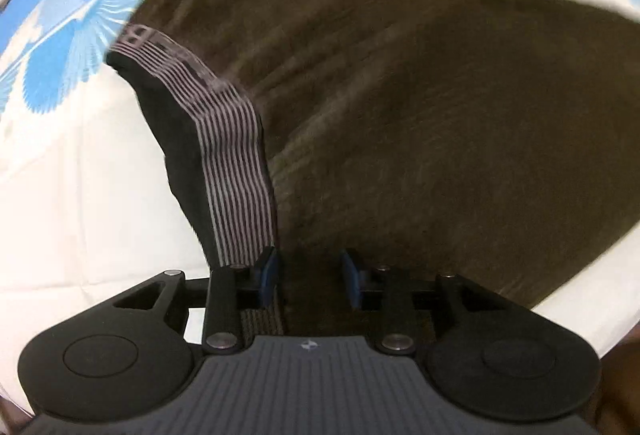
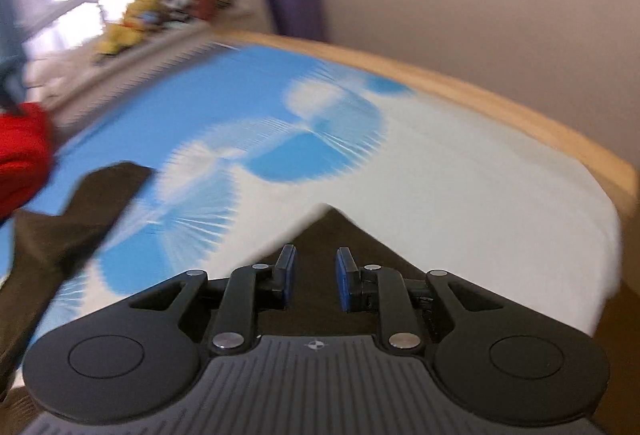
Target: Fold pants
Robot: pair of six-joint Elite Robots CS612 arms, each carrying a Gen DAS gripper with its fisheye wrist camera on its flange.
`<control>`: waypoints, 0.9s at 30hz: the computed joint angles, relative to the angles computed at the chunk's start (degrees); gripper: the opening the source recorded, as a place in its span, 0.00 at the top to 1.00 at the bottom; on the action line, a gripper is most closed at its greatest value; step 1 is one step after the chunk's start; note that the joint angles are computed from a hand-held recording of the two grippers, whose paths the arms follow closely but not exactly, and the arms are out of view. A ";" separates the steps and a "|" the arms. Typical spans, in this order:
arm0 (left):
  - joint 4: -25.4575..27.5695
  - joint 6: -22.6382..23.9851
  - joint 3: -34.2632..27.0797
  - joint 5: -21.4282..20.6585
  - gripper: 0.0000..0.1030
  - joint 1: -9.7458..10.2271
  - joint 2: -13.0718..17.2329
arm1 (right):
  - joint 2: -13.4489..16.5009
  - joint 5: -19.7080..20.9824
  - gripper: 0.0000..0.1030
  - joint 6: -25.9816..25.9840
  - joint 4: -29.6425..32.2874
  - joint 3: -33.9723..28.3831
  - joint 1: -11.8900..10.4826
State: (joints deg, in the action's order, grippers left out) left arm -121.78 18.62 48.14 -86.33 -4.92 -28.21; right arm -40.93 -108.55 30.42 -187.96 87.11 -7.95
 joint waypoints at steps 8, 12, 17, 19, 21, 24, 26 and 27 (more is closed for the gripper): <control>-14.98 -3.49 3.19 -5.12 0.62 -0.55 -2.03 | 2.74 8.88 0.66 -3.92 -5.46 -5.98 1.70; -23.89 -10.43 2.68 -5.74 0.58 -1.56 -1.28 | 5.03 11.31 0.66 -2.53 -7.38 -10.60 2.76; -38.00 -17.53 4.70 -5.36 0.52 -3.26 -1.45 | 7.52 12.57 0.66 -6.16 -8.64 -15.85 4.75; -39.53 -18.05 4.05 -5.22 0.53 -4.17 -1.09 | 8.32 14.48 0.66 -7.17 -6.62 -17.98 5.13; -39.68 -16.79 2.94 -5.16 0.53 -5.20 -0.24 | 8.86 16.22 0.66 -8.19 -3.15 -19.77 5.37; -36.15 -13.83 -0.65 -7.79 0.53 -6.51 2.16 | 9.74 16.22 0.66 -9.17 1.89 -22.16 5.77; -32.86 -12.08 -3.89 -8.47 0.52 -7.44 4.07 | 10.25 16.57 0.68 -7.09 4.56 -23.42 5.51; -31.87 -11.19 -6.57 -8.41 0.50 -7.75 6.00 | 10.37 17.07 0.77 -5.35 5.27 -23.63 5.21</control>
